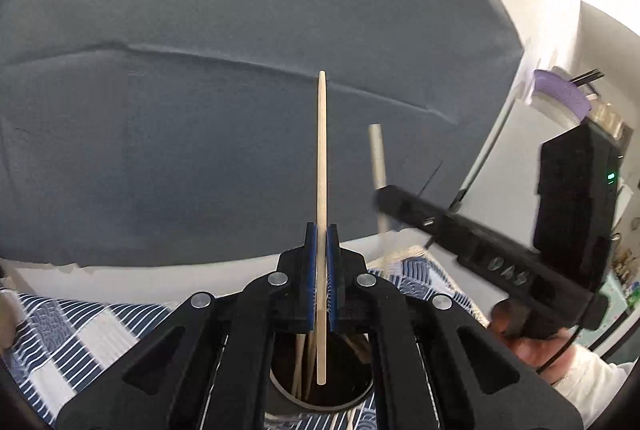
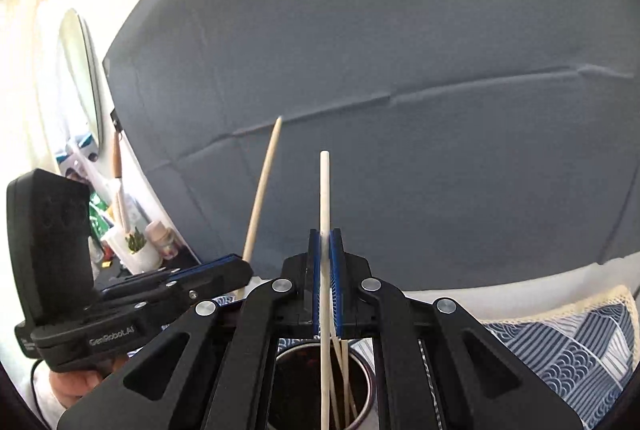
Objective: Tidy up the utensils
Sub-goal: 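Lift the left tool's stick over the black cup while the right tool carries its stick there, then open the left tool to drop its stick into the cup while the right tool releases its stick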
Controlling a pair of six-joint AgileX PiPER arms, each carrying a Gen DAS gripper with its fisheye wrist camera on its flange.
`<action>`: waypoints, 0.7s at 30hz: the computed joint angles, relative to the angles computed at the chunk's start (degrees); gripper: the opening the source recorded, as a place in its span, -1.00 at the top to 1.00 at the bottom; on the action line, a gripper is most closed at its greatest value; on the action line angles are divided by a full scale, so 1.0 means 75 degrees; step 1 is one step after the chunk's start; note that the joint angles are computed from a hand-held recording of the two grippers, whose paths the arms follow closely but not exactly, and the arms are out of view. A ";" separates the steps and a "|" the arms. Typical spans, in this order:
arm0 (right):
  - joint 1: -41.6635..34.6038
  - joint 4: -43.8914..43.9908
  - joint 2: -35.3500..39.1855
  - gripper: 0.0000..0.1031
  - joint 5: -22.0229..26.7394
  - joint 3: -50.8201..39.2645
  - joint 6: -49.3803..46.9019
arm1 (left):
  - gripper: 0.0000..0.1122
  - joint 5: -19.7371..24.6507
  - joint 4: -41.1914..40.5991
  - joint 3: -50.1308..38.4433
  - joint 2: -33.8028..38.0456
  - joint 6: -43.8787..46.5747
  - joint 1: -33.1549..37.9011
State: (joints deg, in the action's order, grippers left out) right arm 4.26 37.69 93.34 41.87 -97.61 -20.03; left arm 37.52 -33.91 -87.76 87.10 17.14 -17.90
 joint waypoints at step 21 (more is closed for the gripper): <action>0.0091 0.1585 -0.0230 0.90 -0.0884 0.2169 -0.1621 | 0.91 -0.1686 -0.1852 0.2062 -0.0047 0.2177 -0.0551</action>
